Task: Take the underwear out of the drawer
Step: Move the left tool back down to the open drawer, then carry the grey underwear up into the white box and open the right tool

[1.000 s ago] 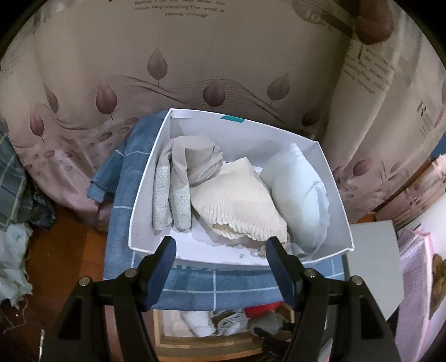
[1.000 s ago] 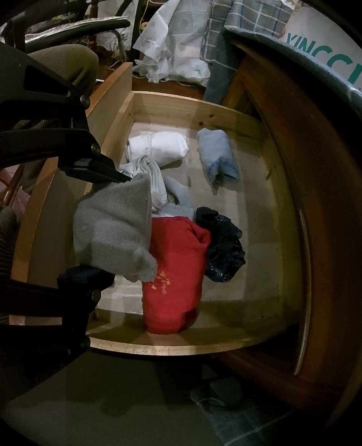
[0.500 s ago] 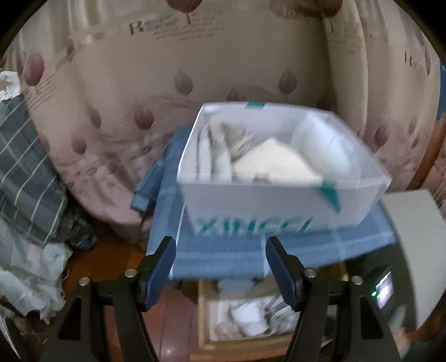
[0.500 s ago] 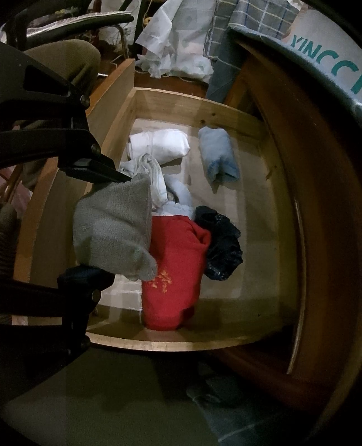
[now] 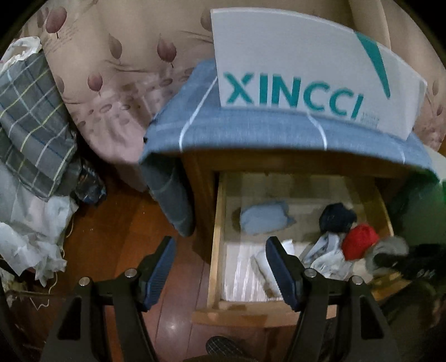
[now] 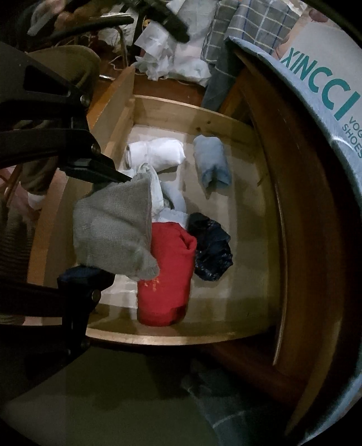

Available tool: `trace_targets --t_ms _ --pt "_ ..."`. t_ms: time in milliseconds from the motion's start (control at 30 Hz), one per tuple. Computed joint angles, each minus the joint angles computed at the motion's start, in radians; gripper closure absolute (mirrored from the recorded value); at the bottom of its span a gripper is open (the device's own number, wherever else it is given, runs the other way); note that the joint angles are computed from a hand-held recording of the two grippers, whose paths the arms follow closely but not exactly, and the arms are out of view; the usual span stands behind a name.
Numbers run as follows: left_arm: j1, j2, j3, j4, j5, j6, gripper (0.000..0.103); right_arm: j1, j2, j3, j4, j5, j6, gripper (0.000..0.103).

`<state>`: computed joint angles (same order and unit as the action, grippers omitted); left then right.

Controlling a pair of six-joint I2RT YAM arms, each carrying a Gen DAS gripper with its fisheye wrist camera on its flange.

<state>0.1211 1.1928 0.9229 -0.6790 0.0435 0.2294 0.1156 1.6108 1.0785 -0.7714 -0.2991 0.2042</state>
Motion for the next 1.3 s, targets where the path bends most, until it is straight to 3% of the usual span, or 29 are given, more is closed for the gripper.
trace_targets --t_ms 133,433,700,1100,1300 --pt "-0.009 -0.015 -0.077 0.037 -0.019 -0.005 0.034 -0.006 -0.029 0.025 -0.049 -0.005 -0.007 0.057" --pt "0.067 0.006 -0.071 0.033 0.047 -0.048 0.034 -0.012 -0.072 0.149 -0.171 -0.028 -0.016 0.057" --pt "0.085 0.010 -0.068 0.030 0.057 -0.057 0.034 -0.001 -0.085 0.401 -0.327 -0.020 -0.056 0.057" --pt "0.066 0.002 -0.080 0.041 0.031 -0.062 0.034 0.023 0.134 1.054 -0.555 0.040 -0.077 0.057" --pt "0.078 0.016 -0.072 0.035 0.040 -0.062 0.034 0.067 0.367 1.483 -0.712 0.118 -0.084 0.057"
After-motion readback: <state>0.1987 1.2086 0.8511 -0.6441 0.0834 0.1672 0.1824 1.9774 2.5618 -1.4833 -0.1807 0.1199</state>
